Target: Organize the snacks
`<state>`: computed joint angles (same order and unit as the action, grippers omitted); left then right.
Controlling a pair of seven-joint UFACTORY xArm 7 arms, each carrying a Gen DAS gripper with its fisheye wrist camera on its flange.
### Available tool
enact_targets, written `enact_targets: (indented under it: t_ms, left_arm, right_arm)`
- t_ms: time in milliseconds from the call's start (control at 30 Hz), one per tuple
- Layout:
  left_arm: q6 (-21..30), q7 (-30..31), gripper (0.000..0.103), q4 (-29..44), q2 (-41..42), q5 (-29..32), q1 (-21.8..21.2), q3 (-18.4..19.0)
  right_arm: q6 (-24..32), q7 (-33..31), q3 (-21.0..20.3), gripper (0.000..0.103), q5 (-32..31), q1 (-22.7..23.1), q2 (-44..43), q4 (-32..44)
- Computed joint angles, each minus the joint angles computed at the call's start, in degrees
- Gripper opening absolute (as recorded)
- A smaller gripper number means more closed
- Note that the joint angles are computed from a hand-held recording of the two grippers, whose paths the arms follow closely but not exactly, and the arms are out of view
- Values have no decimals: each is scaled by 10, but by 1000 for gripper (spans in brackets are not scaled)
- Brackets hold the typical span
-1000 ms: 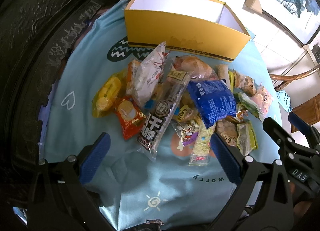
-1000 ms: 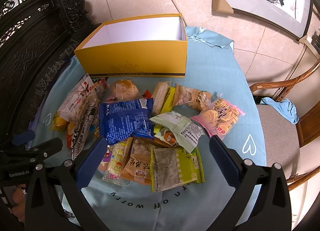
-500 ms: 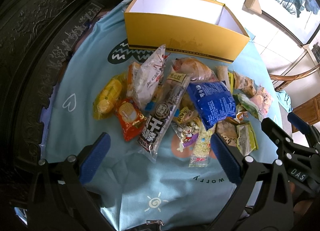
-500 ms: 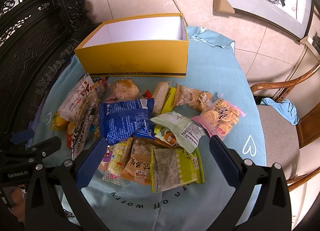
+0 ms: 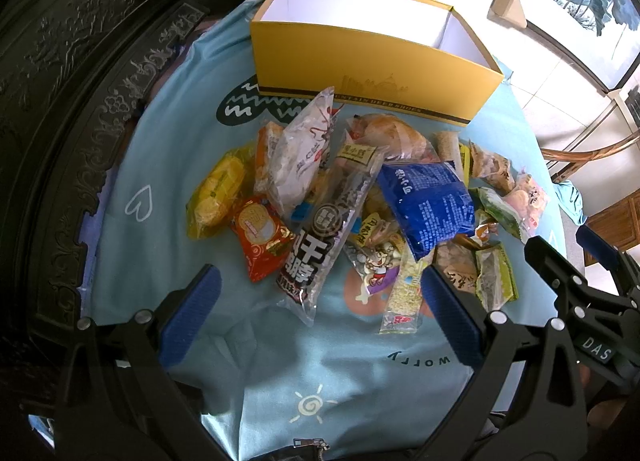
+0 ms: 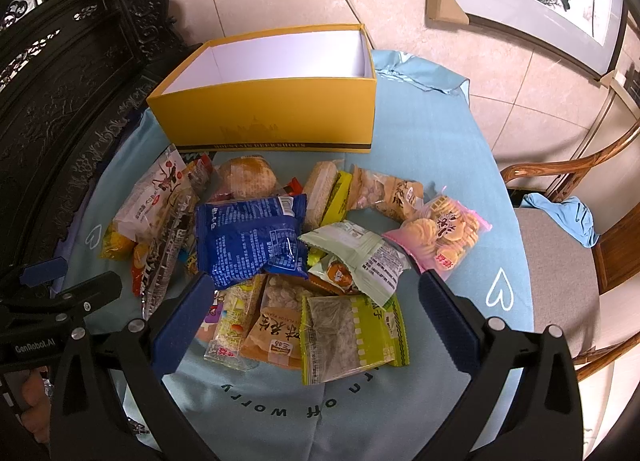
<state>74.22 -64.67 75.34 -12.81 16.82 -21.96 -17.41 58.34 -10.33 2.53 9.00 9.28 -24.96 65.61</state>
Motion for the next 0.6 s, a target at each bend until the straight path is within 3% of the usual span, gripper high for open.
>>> enact_targets:
  t_ms: [600]
  left_arm:
    - [-2,0,101,-2,-1,0,0,1]
  right_arm:
    - [0,-1,-1,102,0,0,0,-1]
